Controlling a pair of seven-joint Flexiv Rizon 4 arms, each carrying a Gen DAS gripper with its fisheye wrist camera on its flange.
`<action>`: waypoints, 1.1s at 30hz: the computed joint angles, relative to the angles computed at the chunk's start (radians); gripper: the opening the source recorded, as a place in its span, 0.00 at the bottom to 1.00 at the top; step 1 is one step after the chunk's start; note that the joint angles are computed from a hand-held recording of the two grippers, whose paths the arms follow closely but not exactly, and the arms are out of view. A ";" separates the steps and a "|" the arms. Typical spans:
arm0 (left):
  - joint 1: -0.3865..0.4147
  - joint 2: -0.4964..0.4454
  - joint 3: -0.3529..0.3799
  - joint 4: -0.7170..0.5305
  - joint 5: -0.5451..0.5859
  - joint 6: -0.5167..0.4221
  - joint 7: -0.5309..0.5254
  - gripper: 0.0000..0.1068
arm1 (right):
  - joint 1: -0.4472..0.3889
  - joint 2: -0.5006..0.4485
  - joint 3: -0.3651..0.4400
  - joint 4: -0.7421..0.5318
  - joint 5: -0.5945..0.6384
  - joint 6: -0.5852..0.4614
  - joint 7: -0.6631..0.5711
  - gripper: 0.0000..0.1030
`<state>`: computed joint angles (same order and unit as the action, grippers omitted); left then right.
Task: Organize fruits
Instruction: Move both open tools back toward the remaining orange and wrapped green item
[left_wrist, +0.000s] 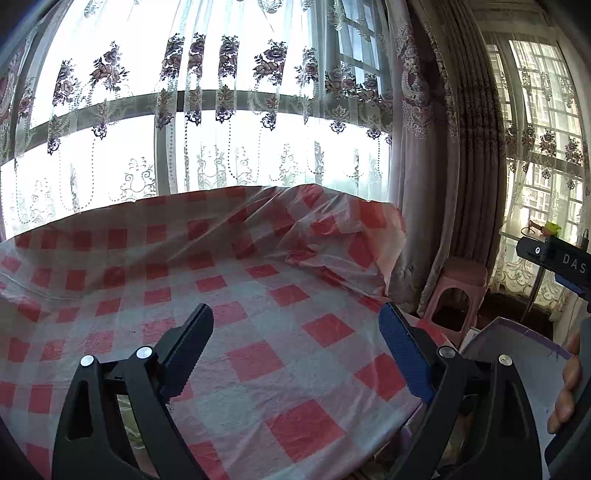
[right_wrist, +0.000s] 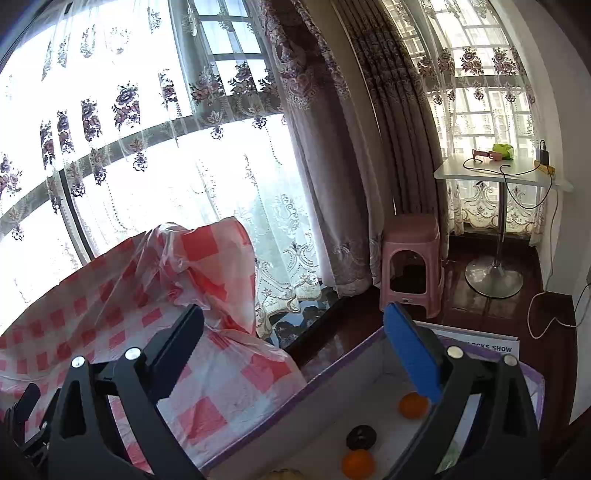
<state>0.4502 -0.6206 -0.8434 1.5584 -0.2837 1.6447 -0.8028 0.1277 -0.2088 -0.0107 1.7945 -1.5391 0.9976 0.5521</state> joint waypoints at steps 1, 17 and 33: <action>0.001 -0.001 0.008 -0.008 -0.006 -0.002 -0.006 0.83 | 0.009 -0.019 0.002 -0.025 -0.003 0.009 0.001 0.96; -0.166 -0.074 0.472 -0.242 -0.101 0.134 -0.287 0.83 | 0.238 -0.307 -0.083 -0.413 0.093 0.118 0.061 0.96; -0.299 -0.096 0.866 -0.280 -0.149 0.143 -0.611 0.83 | 0.363 -0.691 0.077 -0.866 0.626 0.077 -0.866 0.98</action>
<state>0.1511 -0.7164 0.0230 1.2782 -0.4324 1.7880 -1.4136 0.4904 -0.9000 0.0667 0.9284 -0.9128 1.0750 -0.3140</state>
